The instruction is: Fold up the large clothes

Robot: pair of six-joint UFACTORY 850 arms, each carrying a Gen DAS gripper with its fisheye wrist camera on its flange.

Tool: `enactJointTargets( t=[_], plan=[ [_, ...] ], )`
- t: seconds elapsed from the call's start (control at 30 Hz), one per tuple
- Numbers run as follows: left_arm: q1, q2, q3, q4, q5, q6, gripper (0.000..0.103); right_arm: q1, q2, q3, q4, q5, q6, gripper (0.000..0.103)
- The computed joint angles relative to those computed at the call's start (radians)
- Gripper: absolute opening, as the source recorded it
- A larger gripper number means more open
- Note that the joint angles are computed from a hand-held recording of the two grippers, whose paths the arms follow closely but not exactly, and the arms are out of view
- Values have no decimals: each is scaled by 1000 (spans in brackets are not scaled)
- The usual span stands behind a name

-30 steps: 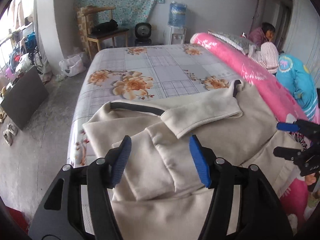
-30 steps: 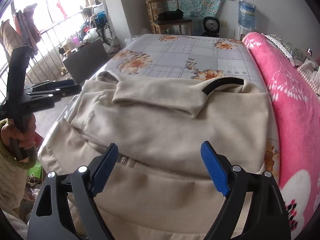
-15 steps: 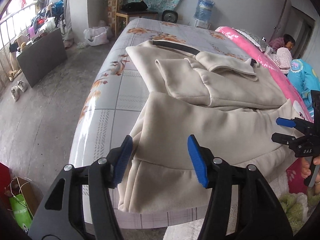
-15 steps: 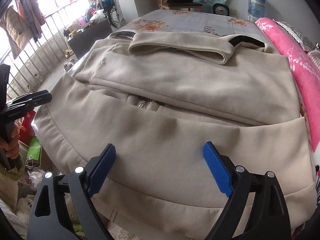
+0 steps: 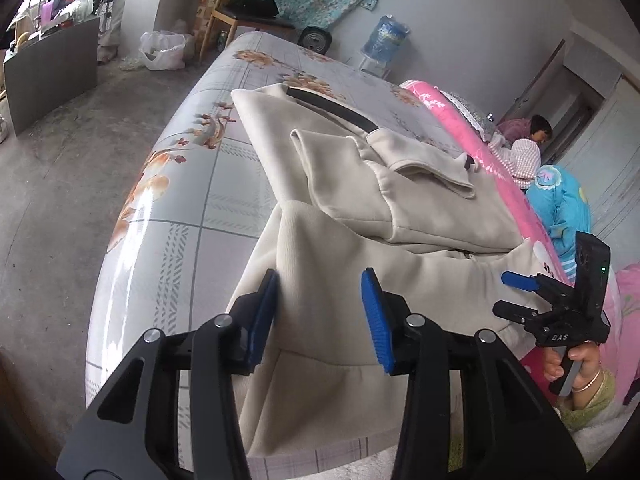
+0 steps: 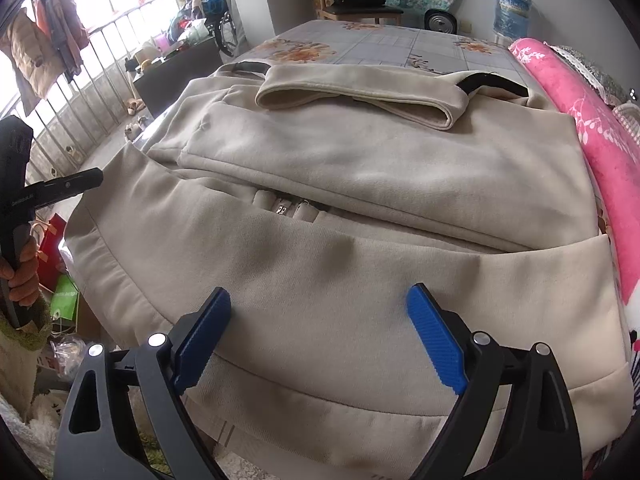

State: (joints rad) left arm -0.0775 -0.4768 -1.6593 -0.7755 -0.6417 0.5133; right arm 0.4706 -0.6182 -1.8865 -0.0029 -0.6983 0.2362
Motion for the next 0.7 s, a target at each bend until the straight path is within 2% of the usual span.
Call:
enactJointTargets(
  t=[0.17, 0.27, 0.33, 0.4, 0.47, 0.53, 0.7],
  plan=[
    [-2, -49, -62, -62, -16, 36, 35, 3, -3, -6, -9, -8, 9, 88],
    [3, -19, -28, -220, -29, 214, 35, 3, -2, -3, -11, -4, 12, 88],
    [3, -8, -15, -265, -56, 288, 35, 3, -2, -2, -11, -3, 11, 88],
    [-4, -17, -27, -202, -67, 254, 35, 3, -2, 0, -14, 0, 12, 88],
    [-18, -38, -56, -71, -55, 143, 35, 4, -3, -2, -17, 0, 13, 89],
    [-19, -58, -80, -13, -53, 68, 35, 3, -3, -2, -15, -1, 9, 89],
    [-8, -95, -120, -29, -65, 18, 35, 3, -3, -3, -17, -1, 12, 89]
  ],
)
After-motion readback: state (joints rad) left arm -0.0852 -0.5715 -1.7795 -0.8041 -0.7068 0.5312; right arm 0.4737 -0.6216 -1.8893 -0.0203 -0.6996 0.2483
